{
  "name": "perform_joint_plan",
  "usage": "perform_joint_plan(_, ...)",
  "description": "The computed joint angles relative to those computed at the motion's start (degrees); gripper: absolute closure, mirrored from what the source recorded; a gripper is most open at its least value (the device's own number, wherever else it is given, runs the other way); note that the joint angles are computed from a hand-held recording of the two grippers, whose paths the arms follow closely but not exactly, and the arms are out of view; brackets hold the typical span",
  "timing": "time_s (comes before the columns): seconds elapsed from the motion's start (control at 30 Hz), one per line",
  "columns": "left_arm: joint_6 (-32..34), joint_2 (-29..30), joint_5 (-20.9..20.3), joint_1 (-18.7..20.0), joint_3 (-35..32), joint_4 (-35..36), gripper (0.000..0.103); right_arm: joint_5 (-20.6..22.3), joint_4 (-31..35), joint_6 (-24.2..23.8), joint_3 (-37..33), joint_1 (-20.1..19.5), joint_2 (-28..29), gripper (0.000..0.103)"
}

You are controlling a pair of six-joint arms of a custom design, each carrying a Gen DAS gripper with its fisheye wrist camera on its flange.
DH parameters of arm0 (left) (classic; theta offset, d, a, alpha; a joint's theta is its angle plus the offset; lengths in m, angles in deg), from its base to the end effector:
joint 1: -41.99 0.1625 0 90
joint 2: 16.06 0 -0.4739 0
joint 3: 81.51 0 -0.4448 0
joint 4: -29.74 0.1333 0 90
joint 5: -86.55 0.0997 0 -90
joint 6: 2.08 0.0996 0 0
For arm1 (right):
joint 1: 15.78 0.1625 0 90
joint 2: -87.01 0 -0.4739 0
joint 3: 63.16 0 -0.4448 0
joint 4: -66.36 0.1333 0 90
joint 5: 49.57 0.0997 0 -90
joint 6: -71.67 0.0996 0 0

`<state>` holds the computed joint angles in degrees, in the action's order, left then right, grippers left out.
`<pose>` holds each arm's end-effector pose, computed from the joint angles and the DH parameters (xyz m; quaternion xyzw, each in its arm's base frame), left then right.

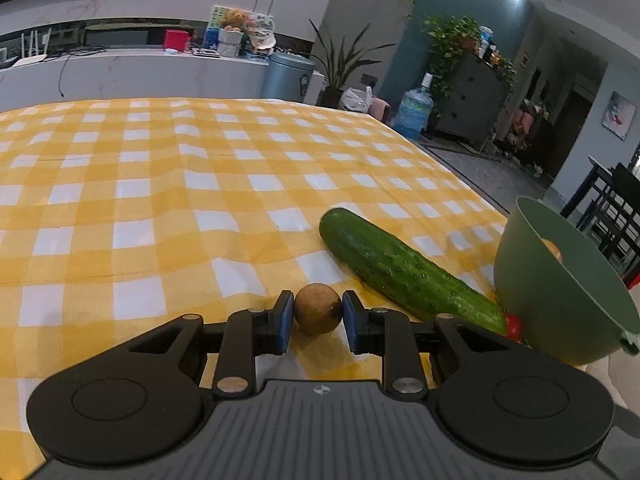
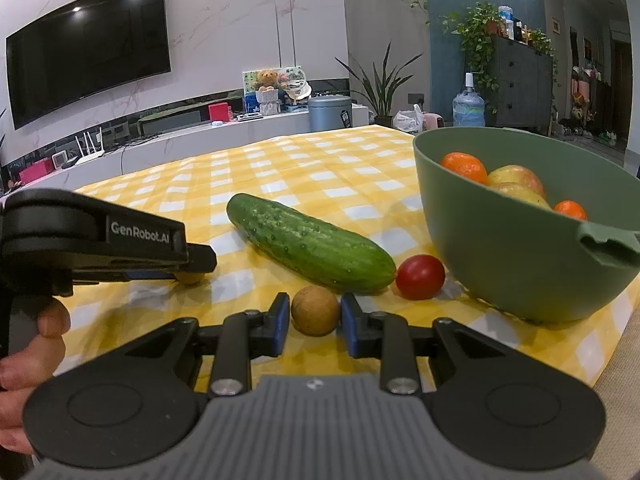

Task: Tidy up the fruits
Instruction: 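Lift both held kiwis and carry them over the green bowl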

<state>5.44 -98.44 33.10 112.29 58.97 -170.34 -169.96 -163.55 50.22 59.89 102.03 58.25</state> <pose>0.0390 -0.4625 0.2839 0.0673 0.8619 -0.4437 0.2361 0.3128 -0.4153 -0.0419 0.2784 -0.8510 0.3869 0.2205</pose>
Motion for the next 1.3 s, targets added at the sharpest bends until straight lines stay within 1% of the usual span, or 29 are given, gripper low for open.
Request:
perform_joint_plan(0.07,-0.6,-0.3,-0.1,-0.1,0.1,-0.4,0.074,1.5,0.5,0.6,0.6,-0.2,-0.6,0.08)
perform_joint_plan(0.13,-1.2,-0.9,0.3,-0.4,0.5,-0.4,0.074,2.4,-0.8,-0.1,1.1,-0.3,-0.6,0.08)
perform_joint_plan(0.3,-1.2,-2.4,1.3,-1.8,1.1,-1.2,0.074,4.6,-1.1,0.0,2.0,-0.5,-1.7,0.08)
perform_joint_plan(0.47,-2.9,-4.6,-0.5,-2.8,1.5,-1.9,0.074,6.3,-2.4,-1.3,2.3,0.1,-2.4,0.08)
perform_joint_plan(0.57,-2.6,-5.6,-2.4,-3.4,1.8,-3.1,0.074,7.4,-2.9,-1.0,2.5,0.4,-3.2,0.08)
perform_joint_plan(0.67,-2.5,-6.2,-3.0,-4.1,2.1,-4.2,0.074,8.0,-3.4,-0.8,2.7,0.8,-4.0,0.08)
perform_joint_plan(0.8,-0.6,-6.7,-2.8,-6.0,2.5,-5.8,0.074,8.5,-3.9,1.4,3.1,1.0,-5.9,0.08)
perform_joint_plan(0.9,0.7,-7.1,-3.2,-7.3,2.8,-6.5,0.074,9.1,-4.1,4.3,3.5,0.8,-8.0,0.08)
perform_joint_plan(1.0,1.0,-7.5,-3.7,-8.6,2.9,-6.6,0.074,10.0,-5.6,5.7,4.4,0.4,-10.4,0.08)
perform_joint_plan(1.13,0.7,-7.6,-4.4,-10.1,3.1,-5.4,0.074,8.3,-7.2,6.1,5.2,0.2,-13.7,0.08)
perform_joint_plan(1.2,0.5,-7.9,-6.9,-10.2,3.1,-4.3,0.074,6.6,-6.9,5.8,5.5,0.0,-15.5,0.08)
perform_joint_plan(1.23,0.2,-8.0,-8.8,-10.0,3.1,-3.7,0.074,5.9,-6.4,5.7,5.8,-0.2,-16.5,0.08)
perform_joint_plan(1.27,-0.1,-8.0,-10.4,-9.8,3.0,-3.1,0.074,4.8,-5.7,6.0,6.1,-0.4,-17.6,0.08)
perform_joint_plan(1.3,-0.6,-7.8,-11.8,-9.6,2.8,-2.3,0.074,4.2,-4.1,7.3,6.5,-0.7,-19.0,0.08)
